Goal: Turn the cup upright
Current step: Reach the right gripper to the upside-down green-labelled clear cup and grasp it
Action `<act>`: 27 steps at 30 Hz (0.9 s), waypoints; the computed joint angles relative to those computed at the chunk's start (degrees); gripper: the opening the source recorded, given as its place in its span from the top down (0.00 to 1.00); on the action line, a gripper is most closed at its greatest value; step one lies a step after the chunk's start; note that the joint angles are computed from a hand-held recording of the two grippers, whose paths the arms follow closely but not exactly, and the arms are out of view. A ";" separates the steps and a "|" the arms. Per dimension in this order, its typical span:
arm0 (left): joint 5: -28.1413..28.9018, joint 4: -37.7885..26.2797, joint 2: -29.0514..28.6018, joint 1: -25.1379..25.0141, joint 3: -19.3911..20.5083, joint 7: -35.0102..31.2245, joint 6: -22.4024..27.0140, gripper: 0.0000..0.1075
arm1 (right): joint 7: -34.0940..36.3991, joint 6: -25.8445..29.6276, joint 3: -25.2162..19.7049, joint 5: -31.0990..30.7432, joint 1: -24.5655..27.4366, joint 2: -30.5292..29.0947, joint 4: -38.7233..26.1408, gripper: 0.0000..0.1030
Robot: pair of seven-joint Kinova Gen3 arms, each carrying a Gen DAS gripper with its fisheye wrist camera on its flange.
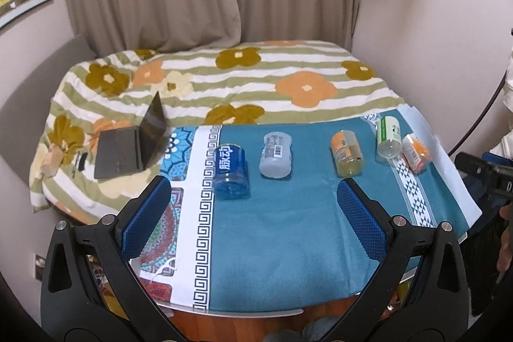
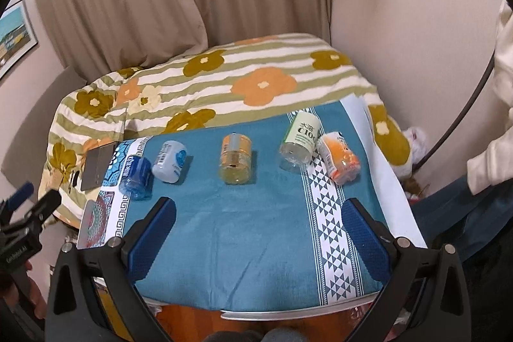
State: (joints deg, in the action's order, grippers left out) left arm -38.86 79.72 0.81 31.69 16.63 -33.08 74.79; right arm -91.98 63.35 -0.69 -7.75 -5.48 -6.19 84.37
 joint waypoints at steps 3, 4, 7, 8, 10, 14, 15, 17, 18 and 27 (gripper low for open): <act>0.97 -0.44 1.16 -0.38 -0.58 -0.38 -0.81 0.04 | 2.81 1.05 2.02 -2.95 1.21 3.35 -2.20 0.00; 1.00 -0.95 2.04 -0.29 -0.74 -0.49 -0.71 0.04 | 4.09 1.36 2.59 -4.24 1.88 4.71 -3.06 0.00; 1.37 -2.97 4.67 0.56 -1.82 -0.52 -0.04 0.04 | 6.90 2.14 3.12 -6.67 4.11 9.00 -5.86 0.00; 1.83 -3.95 5.54 0.79 -2.35 -0.74 0.19 0.04 | 7.74 2.49 3.13 -7.35 4.91 10.73 -7.05 0.00; 2.22 -5.91 7.55 1.64 -3.37 -0.75 0.49 0.04 | 9.37 4.02 2.92 -9.36 6.77 14.40 -9.91 0.00; 3.16 -10.20 11.72 3.06 -5.95 -2.12 1.58 0.04 | 10.77 7.48 1.68 -11.50 9.88 21.12 -15.91 0.00; 3.61 -11.23 12.65 3.32 -6.66 -2.30 1.77 0.04 | 10.81 8.45 1.32 -11.88 10.53 22.62 -17.35 0.00; 4.73 -13.43 14.55 3.59 -8.07 -2.75 2.05 0.04 | 10.49 10.93 0.58 -12.83 11.80 26.17 -20.74 0.00; 5.24 -14.84 15.75 3.75 -8.68 -3.05 2.45 0.04 | 10.08 11.77 0.20 -12.95 12.07 27.40 -21.87 0.00; 10.01 -23.80 22.82 3.84 -13.23 -7.11 4.84 0.04 | 3.07 19.75 -1.84 -13.54 12.97 38.08 -32.00 0.03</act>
State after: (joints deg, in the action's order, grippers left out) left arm -28.85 55.92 23.63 35.53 3.40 -40.20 79.63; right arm -88.91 83.10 -2.53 -21.29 7.48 31.89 52.37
